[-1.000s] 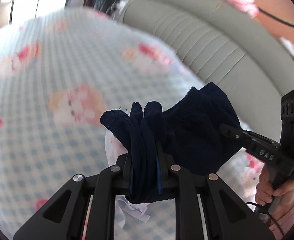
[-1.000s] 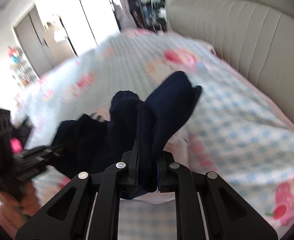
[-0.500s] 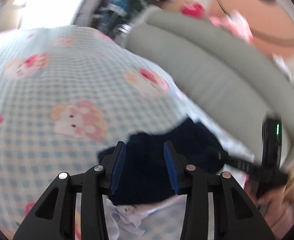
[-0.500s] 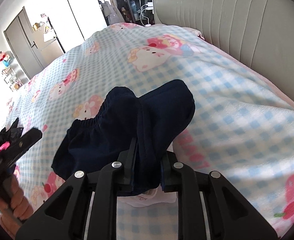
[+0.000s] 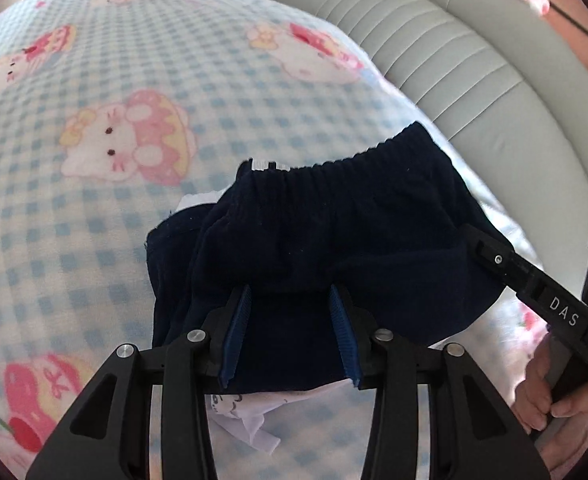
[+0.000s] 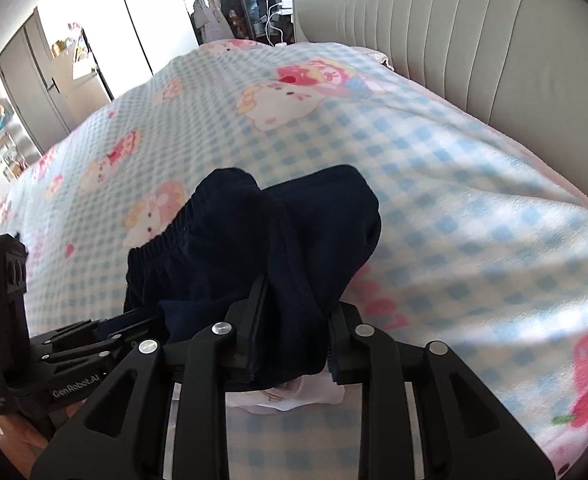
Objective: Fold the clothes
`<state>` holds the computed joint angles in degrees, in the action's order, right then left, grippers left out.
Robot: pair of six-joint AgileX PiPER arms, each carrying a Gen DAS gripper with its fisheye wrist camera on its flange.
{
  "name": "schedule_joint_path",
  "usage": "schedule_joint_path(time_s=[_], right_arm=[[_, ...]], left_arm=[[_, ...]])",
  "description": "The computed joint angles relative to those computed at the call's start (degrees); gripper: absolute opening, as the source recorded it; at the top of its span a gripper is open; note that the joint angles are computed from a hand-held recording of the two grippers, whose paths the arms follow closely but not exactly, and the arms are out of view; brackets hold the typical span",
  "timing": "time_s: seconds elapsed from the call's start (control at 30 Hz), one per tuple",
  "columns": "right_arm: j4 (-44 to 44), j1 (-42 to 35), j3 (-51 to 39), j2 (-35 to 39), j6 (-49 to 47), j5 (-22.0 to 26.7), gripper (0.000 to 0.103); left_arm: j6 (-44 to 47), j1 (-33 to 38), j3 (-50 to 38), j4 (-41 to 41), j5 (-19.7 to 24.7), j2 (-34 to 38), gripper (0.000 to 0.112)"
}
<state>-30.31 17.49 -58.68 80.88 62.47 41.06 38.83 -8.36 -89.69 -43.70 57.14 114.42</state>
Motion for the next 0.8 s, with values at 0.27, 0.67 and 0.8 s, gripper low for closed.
schedule_joint_path(time_s=[0.27, 0.67, 0.8], right_arm=[[-12.3, 13.9, -11.5, 0.3, 12.0, 17.0, 0.062], [-4.2, 23.3, -39.5, 19.0, 7.2, 22.8, 0.080], [-2.1, 27.2, -51.1, 28.0, 4.7, 25.6, 0.080]], left_arm=[[3.6, 9.0, 1.3, -2.7, 2.6, -8.6, 0.059], [0.1, 25.2, -16.0, 5.9, 7.8, -4.7, 0.077], [-0.2, 31.2, -21.7, 9.1, 9.2, -1.9, 0.078]])
